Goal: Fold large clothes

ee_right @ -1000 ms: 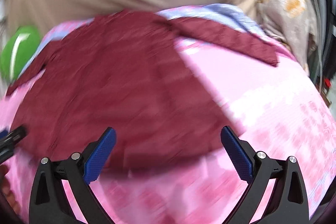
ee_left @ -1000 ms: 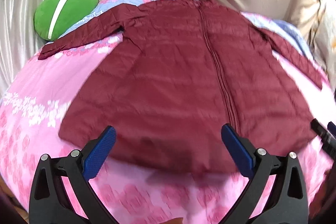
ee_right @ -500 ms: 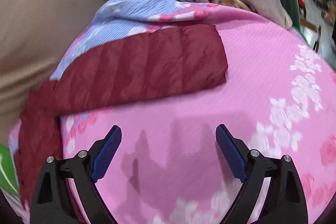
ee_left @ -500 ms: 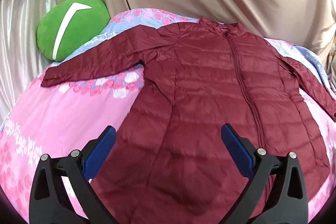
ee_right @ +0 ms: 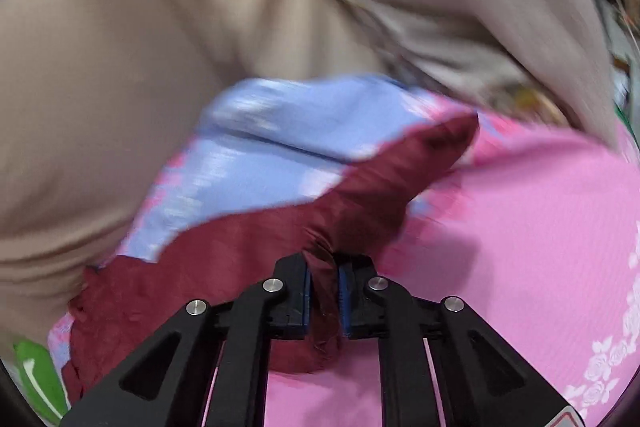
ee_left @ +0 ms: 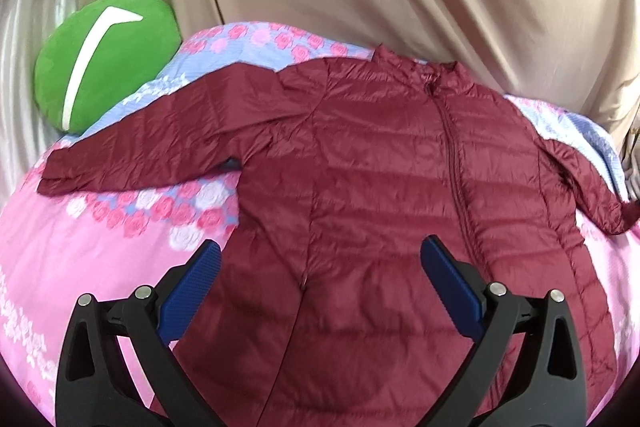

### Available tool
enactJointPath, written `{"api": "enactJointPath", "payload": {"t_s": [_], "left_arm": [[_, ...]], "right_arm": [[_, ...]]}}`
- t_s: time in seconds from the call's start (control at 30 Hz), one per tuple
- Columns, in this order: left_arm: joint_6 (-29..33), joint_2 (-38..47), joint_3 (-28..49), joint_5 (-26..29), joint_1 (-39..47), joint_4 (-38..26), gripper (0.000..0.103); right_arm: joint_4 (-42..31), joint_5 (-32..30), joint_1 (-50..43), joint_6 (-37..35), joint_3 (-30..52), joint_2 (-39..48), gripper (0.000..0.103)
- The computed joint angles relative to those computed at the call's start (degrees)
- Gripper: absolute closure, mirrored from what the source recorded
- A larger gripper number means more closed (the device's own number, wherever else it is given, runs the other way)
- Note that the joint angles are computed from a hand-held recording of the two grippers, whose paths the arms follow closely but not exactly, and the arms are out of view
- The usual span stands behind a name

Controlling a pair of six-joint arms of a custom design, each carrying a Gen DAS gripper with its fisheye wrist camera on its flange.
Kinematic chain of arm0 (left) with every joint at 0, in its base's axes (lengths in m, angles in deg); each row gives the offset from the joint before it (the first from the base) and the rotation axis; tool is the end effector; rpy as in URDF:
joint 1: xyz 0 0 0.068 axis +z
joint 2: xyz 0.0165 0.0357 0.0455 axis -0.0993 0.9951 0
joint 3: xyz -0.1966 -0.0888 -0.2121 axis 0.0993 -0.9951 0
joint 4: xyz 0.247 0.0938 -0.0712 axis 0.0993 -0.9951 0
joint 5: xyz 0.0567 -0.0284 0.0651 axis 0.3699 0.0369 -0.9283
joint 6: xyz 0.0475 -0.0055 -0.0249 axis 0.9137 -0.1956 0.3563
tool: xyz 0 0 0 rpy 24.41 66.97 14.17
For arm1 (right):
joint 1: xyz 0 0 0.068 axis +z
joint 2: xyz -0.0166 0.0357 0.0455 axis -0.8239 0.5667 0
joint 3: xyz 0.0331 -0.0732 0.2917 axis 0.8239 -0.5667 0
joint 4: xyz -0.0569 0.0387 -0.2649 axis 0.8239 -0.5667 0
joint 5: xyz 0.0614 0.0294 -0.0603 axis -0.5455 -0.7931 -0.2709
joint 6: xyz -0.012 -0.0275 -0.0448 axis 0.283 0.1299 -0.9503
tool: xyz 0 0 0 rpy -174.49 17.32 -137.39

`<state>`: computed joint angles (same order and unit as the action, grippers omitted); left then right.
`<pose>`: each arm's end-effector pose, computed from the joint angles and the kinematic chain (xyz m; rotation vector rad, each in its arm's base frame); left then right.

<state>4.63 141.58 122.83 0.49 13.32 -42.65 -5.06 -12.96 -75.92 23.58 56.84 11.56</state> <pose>0.3346 0.1042 0.1885 -0.0556 2.2262 -0.0790 0.2974 -0.1083 0.1596 0.9940 1.9319 0.2272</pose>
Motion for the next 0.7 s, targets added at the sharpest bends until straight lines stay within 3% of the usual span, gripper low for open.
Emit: {"api": "enactJointPath", "payload": {"t_s": [0.1,0.2,0.37,0.47,0.53,0.6,0.7], "left_arm": [[-0.98,0.78,1.76,0.12,-0.45,0.08,0.006],[-2.39,1.37,3.72,2.01,-0.22,-0.31,0.005],[-4.0,3.62,8.17,4.76,1.21,-2.72,0.005],[-3.91,6.69,12.47,5.34,1.98,-5.73,0.005],[-3.76,9.33,15.8,6.22,2.57,-8.39,0.005],[-3.61,12.42,19.62,7.72,3.01,-11.46,0.005],[-4.04,19.19,27.26,11.59,3.72,-17.74,0.005]], "right_arm": [[-2.11,1.97,11.13,-2.62,6.77,-4.38,0.092],[-4.78,5.29,25.05,-8.83,17.67,-2.14,0.092],[-11.8,5.29,43.35,-17.91,41.96,14.78,0.092],[-21.32,3.49,49.66,-20.93,59.89,29.71,0.089],[-28.47,2.81,52.91,-22.58,70.26,38.98,0.074],[-34.35,2.81,55.32,-24.12,77.35,45.14,0.066],[-33.48,2.67,56.97,-26.17,74.23,46.13,0.054]]}}
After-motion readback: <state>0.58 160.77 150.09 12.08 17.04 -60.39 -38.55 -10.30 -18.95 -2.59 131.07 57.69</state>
